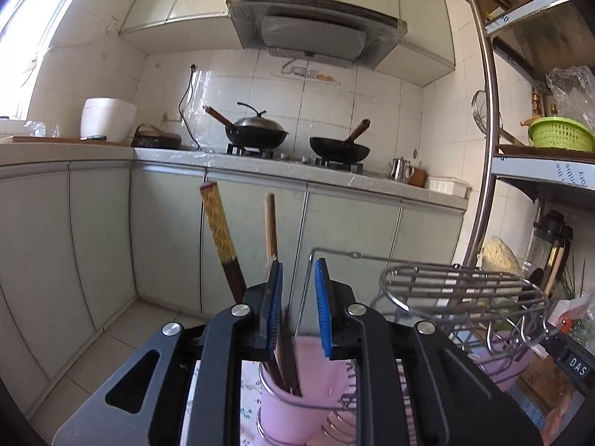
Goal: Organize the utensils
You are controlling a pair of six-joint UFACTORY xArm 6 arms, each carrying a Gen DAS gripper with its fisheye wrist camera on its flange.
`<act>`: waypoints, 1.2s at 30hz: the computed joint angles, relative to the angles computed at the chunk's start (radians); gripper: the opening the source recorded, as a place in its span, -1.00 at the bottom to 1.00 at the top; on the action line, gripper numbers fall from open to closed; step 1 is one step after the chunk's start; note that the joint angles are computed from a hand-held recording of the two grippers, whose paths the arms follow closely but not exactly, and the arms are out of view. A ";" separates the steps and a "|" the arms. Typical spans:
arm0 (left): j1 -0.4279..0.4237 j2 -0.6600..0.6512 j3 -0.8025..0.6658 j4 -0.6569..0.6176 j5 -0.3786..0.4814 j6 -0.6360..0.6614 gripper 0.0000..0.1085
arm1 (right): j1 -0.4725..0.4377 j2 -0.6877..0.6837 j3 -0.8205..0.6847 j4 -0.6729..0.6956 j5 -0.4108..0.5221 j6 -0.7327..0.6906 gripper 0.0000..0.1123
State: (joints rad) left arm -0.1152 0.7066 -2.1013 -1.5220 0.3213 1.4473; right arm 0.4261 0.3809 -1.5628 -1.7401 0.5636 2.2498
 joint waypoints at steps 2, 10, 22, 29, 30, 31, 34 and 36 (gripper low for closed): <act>0.000 -0.014 0.021 0.010 -0.002 -0.004 -0.47 | 0.001 -0.006 0.007 0.011 -0.004 0.005 -0.36; 0.010 -0.103 0.140 -0.015 0.005 0.026 -0.21 | 0.021 -0.050 0.063 0.054 -0.003 0.006 -0.31; 0.028 -0.276 0.388 0.087 0.077 -0.028 -0.21 | 0.077 -0.123 0.161 0.101 -0.013 0.015 0.00; 0.044 -0.372 0.514 0.157 0.129 -0.069 -0.20 | 0.123 -0.125 0.159 0.191 -0.007 -0.107 0.00; 0.046 -0.393 0.538 0.146 0.133 -0.046 -0.20 | 0.133 -0.126 0.158 0.204 0.004 -0.129 0.00; 0.047 -0.407 0.554 0.140 0.136 -0.032 -0.20 | 0.140 -0.127 0.157 0.206 0.010 -0.139 0.00; 0.051 -0.451 0.602 0.117 0.149 0.011 -0.20 | 0.158 -0.133 0.158 0.214 0.024 -0.154 0.01; 0.055 -0.477 0.630 0.106 0.158 0.033 -0.20 | 0.166 -0.138 0.160 0.214 0.029 -0.153 0.01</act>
